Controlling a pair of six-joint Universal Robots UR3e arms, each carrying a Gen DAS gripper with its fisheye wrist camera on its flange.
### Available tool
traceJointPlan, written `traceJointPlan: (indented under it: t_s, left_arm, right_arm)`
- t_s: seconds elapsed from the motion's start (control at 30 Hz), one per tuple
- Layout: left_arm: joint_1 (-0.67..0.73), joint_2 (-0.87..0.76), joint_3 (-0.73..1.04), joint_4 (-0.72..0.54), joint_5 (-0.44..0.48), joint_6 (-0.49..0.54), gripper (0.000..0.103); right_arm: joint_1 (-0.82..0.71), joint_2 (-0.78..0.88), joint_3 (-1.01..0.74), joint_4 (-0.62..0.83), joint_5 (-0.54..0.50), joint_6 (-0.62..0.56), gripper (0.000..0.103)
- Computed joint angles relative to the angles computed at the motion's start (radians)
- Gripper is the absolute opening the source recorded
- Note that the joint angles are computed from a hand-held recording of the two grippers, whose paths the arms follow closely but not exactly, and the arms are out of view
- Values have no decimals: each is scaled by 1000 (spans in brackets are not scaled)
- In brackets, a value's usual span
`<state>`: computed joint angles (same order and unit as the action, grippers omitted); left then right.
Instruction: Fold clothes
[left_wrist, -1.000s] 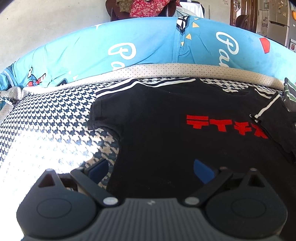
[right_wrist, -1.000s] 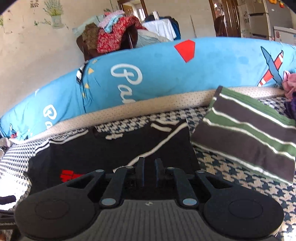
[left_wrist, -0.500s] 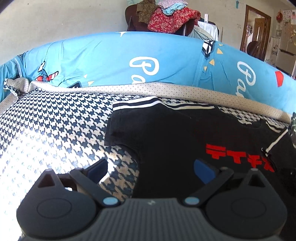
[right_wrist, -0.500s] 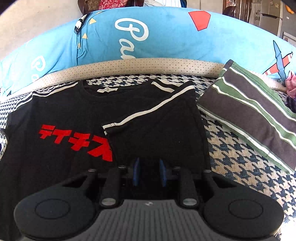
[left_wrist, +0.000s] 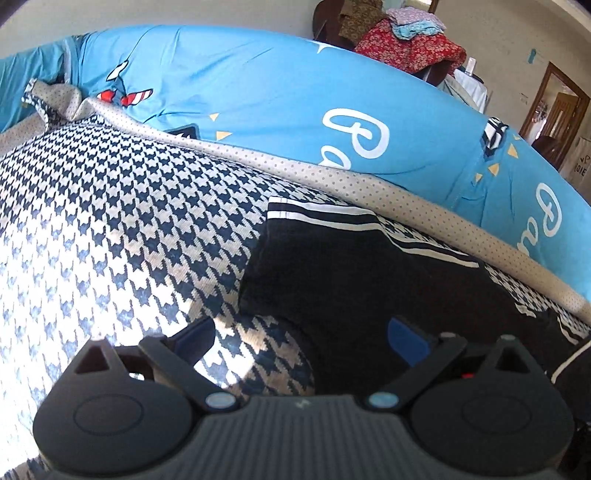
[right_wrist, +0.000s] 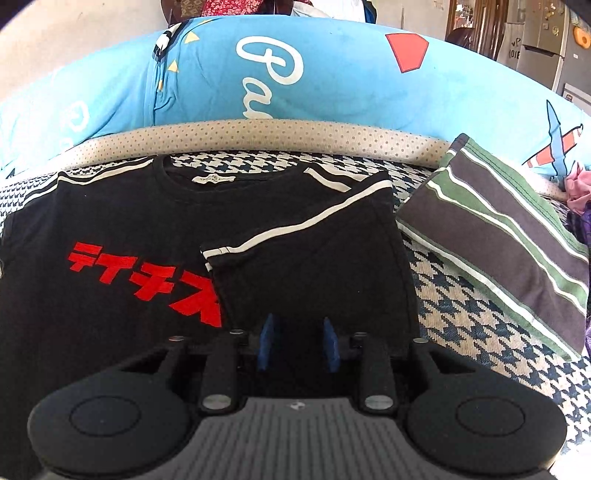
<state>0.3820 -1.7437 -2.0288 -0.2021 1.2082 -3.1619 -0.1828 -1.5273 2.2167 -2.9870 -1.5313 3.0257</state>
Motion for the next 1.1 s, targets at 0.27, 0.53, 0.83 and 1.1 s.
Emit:
traceJointPlan:
  t_s: [0.27,0.53,0.83,1.1]
  left_arm:
    - [12,-100,71,11,-20,-72,96]
    - [-45,-166,131,64,53,-100,84]
    - [-24,-159,130,65,31,-164,20]
    - [-18,-103,67,159,-63,-135,17]
  right_arm:
    - [18,32,-19,-23,-29,-2,35]
    - [15,46,-28,-32,-30,-6,37]
    - [20,68,-43,-44,-41,-8,41]
    - [18,66,-41,-45,-38,-10,41]
